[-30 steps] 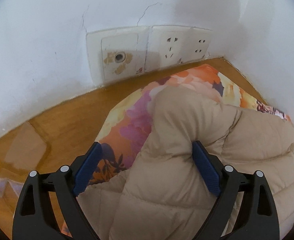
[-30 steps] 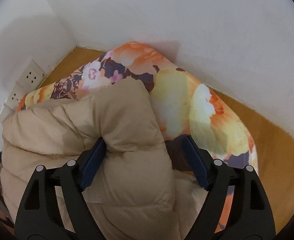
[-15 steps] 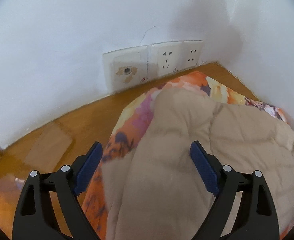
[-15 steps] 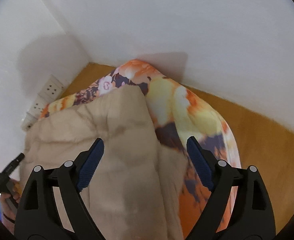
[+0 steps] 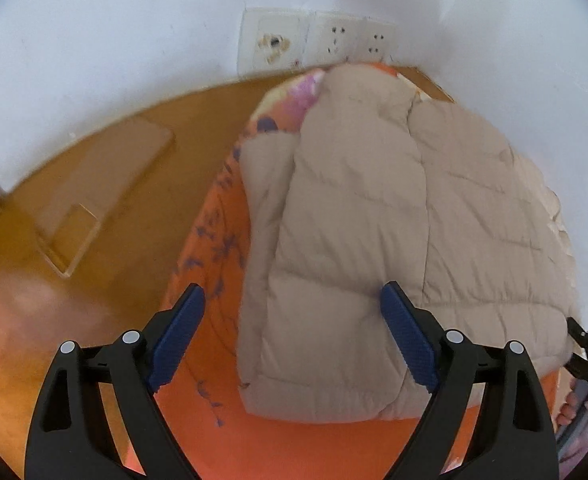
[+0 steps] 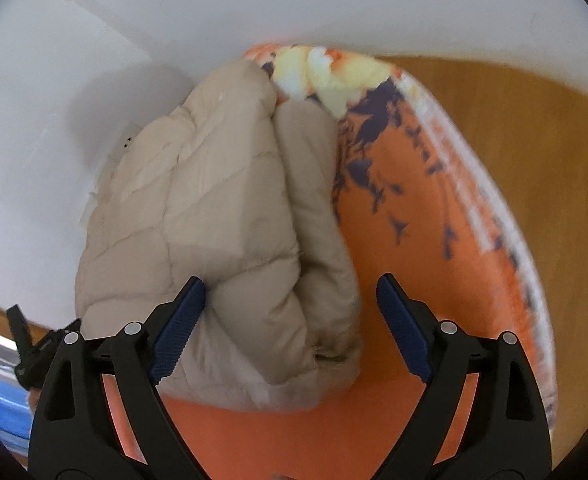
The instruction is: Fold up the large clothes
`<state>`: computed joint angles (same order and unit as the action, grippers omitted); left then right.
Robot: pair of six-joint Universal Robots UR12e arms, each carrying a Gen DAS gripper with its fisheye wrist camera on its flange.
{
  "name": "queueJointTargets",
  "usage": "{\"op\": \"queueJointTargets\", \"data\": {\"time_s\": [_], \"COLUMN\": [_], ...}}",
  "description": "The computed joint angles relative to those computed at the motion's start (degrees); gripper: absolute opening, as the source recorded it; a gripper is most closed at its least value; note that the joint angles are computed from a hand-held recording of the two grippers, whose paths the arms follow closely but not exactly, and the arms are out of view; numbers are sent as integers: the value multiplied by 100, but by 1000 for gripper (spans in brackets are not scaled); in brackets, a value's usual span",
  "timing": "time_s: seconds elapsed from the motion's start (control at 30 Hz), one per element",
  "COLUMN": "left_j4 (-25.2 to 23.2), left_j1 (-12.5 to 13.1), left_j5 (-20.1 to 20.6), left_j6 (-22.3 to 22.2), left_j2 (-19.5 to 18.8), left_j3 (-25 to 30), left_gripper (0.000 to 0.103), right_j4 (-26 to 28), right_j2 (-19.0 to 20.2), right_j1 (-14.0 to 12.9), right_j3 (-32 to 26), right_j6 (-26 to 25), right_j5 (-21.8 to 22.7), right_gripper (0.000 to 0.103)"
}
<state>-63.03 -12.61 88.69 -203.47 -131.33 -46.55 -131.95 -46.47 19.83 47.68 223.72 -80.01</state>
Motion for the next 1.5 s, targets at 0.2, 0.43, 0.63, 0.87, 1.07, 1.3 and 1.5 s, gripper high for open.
{"op": "queueJointTargets", "data": {"time_s": [0.2,0.43,0.63,0.87,1.07,1.3,1.5], "left_j4": [341,212,-223,-414,-427,-142,121], "left_j1": [179,166,115,-49,-190,-292,-403], "left_j5": [-1214,-1448,-1562,-1553,-878,-377,-281], "left_j6": [-244,694,1225,1650,1725,1795,1813], "left_j2": [66,107,195,434,435,720,791], "left_j3": [-289,-261,-190,-535,-483,-715,-699], "left_gripper": [74,30,26,31,43,55,55], "right_j4": [-378,-979,-1189,-1028,-630,-1180,-1446], "right_j2": [65,-119,-640,-1315,-1206,-1357,-1503], "right_j1": [35,85,199,220,263,231,170], "right_j3": [24,371,1041,1967,1742,2105,2388], "right_j6": [376,722,1026,1182,1135,1181,1164], "right_j5": [178,194,-200,-308,-592,-548,-488], "right_gripper": [80,25,22,24,45,68,76]}}
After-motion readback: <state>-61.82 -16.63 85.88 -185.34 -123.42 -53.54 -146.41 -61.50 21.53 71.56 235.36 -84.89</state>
